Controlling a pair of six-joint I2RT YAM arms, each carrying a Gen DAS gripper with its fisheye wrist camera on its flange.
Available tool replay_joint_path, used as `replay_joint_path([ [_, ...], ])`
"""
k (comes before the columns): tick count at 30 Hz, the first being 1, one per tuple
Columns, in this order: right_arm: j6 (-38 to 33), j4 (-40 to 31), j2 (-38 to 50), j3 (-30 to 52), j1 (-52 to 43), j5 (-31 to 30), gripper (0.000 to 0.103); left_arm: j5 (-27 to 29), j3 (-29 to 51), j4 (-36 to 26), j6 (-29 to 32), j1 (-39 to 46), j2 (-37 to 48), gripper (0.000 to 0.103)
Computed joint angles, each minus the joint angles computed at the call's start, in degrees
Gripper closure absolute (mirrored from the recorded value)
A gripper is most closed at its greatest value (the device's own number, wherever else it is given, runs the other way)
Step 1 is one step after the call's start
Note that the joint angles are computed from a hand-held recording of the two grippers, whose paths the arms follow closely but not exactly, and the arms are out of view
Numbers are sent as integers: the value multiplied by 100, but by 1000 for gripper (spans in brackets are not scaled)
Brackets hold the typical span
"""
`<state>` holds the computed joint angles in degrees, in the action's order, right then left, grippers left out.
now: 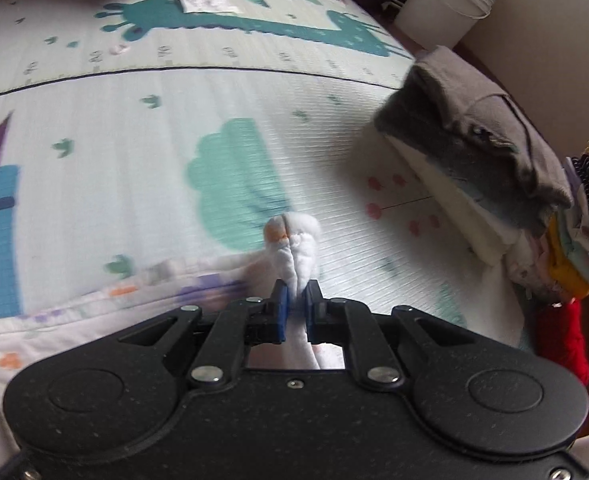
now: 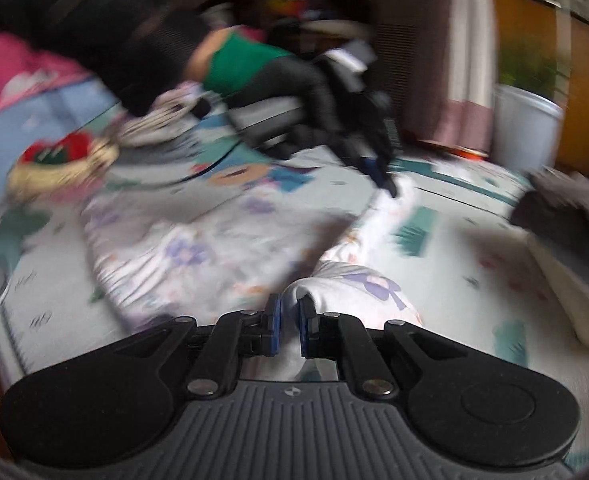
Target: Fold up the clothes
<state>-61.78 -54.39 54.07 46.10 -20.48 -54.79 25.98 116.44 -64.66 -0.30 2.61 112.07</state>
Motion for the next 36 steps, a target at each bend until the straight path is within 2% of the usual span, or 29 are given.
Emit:
replay_joint_path([
  [4, -24, 167, -1, -157, 959, 411, 93, -11, -527, 200, 447, 329, -157, 96],
  [9, 113, 233, -55, -333, 1948, 763, 94, 217, -1489, 925, 507, 561, -457, 96],
  [11, 231, 115, 105, -310, 2029, 775, 94, 124, -1810, 1245, 586, 500, -580, 96],
  [13, 417, 207, 231, -364, 2184, 929, 94, 118, -2286, 1866, 641, 373, -707, 95],
  [16, 651, 229, 330, -398, 2227, 967, 93, -196, -2975, 2558, 766, 176, -1014, 94],
  [19, 594, 71, 259, -371, 2052, 830, 92, -193, -3446, 3057, 746, 159, -1399, 88],
  [21, 626, 25, 237, -337, 2009, 801, 89, -47, -3483, 3116, 615, 241, -1459, 83],
  [23, 593, -60, 210, -303, 1932, 762, 86, 8, -3315, 2980, 522, 253, -1338, 82],
  [24, 601, -64, 197, -306, 1936, 766, 84, -115, -3144, 2839, 546, 193, -1190, 82],
  [26, 612, -44, 167, -344, 1983, 794, 81, -756, -2636, 2431, 820, -55, -797, 81],
  [28, 528, -123, 139, -337, 1959, 760, 76, -971, -2607, 2497, 1003, -154, -882, 73],
  [30, 400, -280, 123, -312, 1829, 672, 74, -1175, -2753, 2718, 924, -153, -1207, 68],
  [32, 283, -432, 162, -287, 1684, 609, 73, -1248, -3017, 2908, 903, -122, -1640, 67],
  [36, 41, -697, 237, -248, 1503, 538, 69, -609, -3430, 2907, 966, -174, -1905, 67],
])
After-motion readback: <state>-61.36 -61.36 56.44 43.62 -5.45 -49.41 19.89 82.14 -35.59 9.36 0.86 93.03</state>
